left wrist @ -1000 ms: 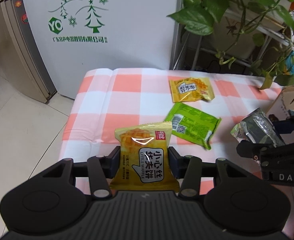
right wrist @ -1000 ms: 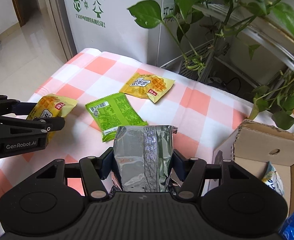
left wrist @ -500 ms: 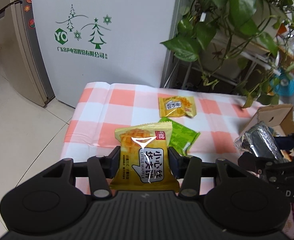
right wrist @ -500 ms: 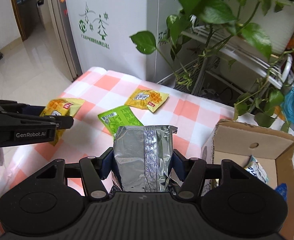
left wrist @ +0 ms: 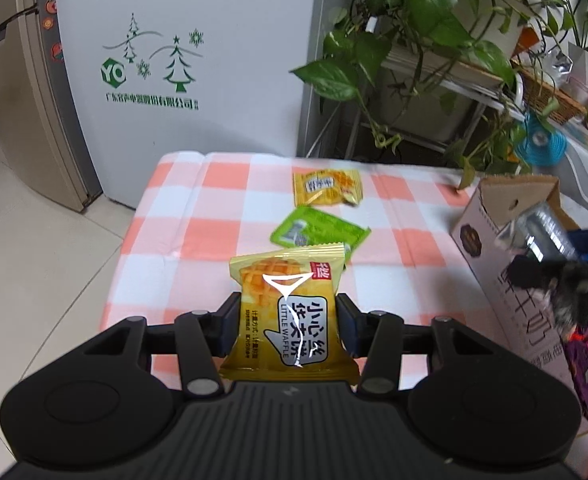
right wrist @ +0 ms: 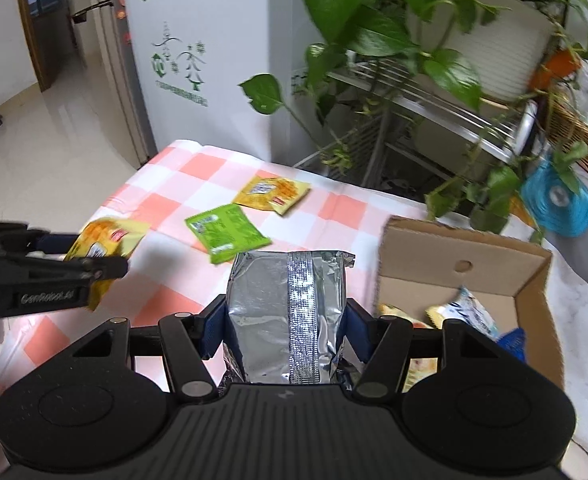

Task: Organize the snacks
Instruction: 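Lift the yellow waffle bag with the left tool while the right tool carries the silver bag to the box, then open the left tool over the box while the right tool releases the silver bag into it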

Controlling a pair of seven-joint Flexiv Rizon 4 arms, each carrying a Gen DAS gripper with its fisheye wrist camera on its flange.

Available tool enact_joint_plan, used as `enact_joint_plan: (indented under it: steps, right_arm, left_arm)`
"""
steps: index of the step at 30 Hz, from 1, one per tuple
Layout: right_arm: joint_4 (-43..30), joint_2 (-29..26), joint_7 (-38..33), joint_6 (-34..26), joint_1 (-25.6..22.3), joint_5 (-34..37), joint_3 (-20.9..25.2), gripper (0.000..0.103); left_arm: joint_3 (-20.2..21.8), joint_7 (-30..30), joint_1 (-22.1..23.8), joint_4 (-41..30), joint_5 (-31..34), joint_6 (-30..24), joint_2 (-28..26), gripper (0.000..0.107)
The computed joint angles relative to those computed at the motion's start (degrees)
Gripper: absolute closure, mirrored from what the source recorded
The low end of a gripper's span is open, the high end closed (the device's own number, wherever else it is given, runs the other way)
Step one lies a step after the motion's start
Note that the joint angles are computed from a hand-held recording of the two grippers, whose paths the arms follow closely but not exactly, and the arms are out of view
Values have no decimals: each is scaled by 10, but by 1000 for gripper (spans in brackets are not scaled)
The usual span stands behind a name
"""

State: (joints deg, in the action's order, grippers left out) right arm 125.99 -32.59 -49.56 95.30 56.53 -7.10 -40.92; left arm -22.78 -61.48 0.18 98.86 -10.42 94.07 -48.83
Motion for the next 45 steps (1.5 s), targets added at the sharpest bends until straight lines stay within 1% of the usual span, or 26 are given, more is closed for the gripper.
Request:
enact_joint_plan:
  steps: [3,7,12,16,20,26,29,31,37,40,45]
  right_arm:
    - [13,3,-1,3,11,5,-15,36]
    - [28,8,-8,7,26,15,-35,36]
    - [44,13,-20,18,41,38,-55,36]
    - [57,20,-34,30,57,60,-72,36]
    - [74,32,-54,49,65,90,-87,36]
    - [97,45,-77,72,83,142,-116,36]
    - [106,53,-88,79,85,160,-121,36]
    - [110,56,-91,82,85,171,-122,36]
    - [122,61,-94,86,91,190,-133,36]
    - [126,66,-95,91,86,196,-130,36]
    - [125,70,-83,82,70,198,-118,36]
  left_arm:
    - [-2,-5,4,22,6,20,3,59]
    - [-15,-23,21,53,17,45,6,59]
    - [-17,-58,23,77,27,58,15,59]
    - [-38,-75,31,92,44,63,23,59]
    - [-57,-81,30,95,61,61,30,59]
    - [-87,-84,17,84,72,57,31,59]
    - [-104,-86,13,78,74,54,29,59]
    - [-109,-85,4,73,75,53,28,59]
    - [-106,-76,-30,60,74,40,29,59]
    - [-106,-72,-43,57,68,31,27,59]
    - [-87,-72,-78,41,50,17,22,59]
